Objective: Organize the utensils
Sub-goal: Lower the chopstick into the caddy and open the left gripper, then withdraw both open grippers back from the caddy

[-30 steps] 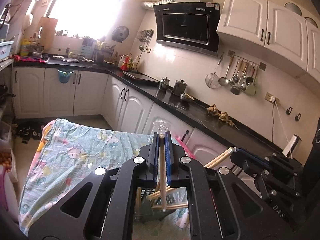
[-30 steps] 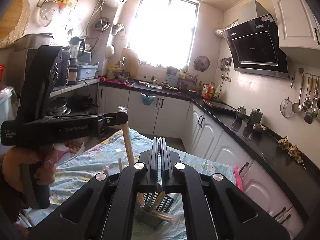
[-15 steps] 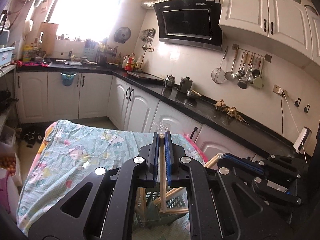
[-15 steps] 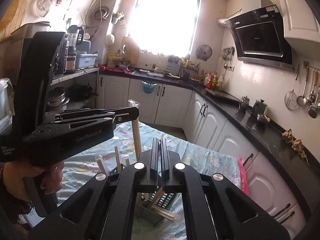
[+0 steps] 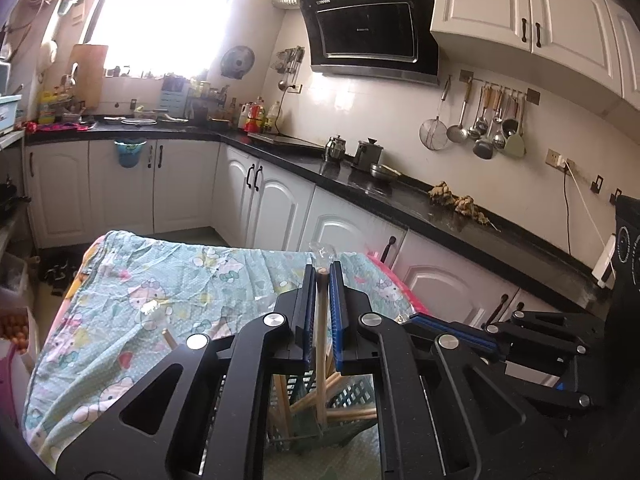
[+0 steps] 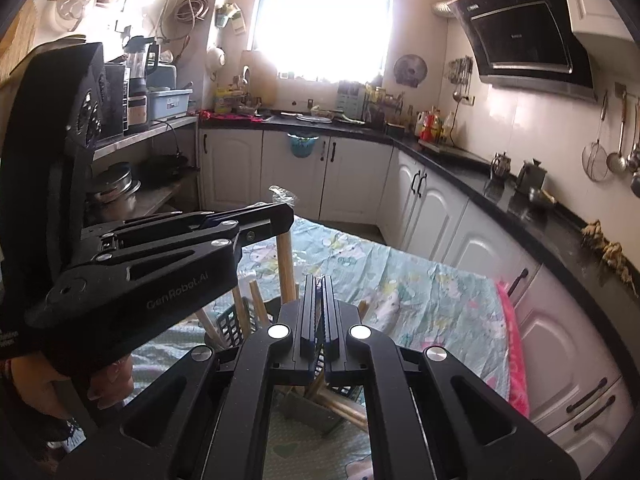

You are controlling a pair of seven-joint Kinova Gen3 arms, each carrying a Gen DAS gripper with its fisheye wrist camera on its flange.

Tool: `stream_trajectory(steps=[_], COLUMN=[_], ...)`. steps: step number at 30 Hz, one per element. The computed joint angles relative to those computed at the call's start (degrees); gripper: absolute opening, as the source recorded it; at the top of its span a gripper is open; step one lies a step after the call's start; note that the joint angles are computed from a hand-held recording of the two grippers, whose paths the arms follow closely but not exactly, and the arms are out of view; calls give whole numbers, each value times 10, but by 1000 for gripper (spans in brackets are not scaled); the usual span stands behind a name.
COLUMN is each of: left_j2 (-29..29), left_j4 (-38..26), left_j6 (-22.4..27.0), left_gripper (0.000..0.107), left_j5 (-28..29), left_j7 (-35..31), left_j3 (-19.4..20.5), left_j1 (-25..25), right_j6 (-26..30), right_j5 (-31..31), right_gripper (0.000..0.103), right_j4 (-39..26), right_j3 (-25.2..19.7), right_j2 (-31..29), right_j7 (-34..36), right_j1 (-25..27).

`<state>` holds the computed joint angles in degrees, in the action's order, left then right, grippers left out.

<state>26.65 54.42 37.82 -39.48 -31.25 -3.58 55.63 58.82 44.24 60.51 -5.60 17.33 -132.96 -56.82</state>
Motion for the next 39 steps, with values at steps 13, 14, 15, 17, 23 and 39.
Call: stream_trajectory(steps=[13, 14, 15, 17, 23, 39], left_j2=[-40, -45, -48, -58, -87, -147], left_j4=[61, 67, 70, 80, 113, 184], left_j6=[-31, -31, -29, -29, -23, 22], left_gripper=[44, 48, 53, 58, 78, 92], left_j5=[12, 9, 6, -1, -27, -100], left_j7=[24, 29, 31, 39, 57, 140], left_j3=[6, 6, 9, 14, 33, 100], left_j1=[-14, -14, -14, -15, -17, -36], right_j6=[-22, -22, -23, -23, -14, 23], right_j5=[12, 18, 22, 34, 75, 180], right_gripper=[28, 29, 31, 33, 44, 77], right_j4=[55, 59, 62, 69, 88, 142], right_j3=[-12, -15, -17, -23, -43, -98], right_j2=[-34, -37, -40, -47, -63, -95], right_j7=[-75, -83, -87, -100, -132, -230], right_j1=[13, 11, 12, 10, -2, -31])
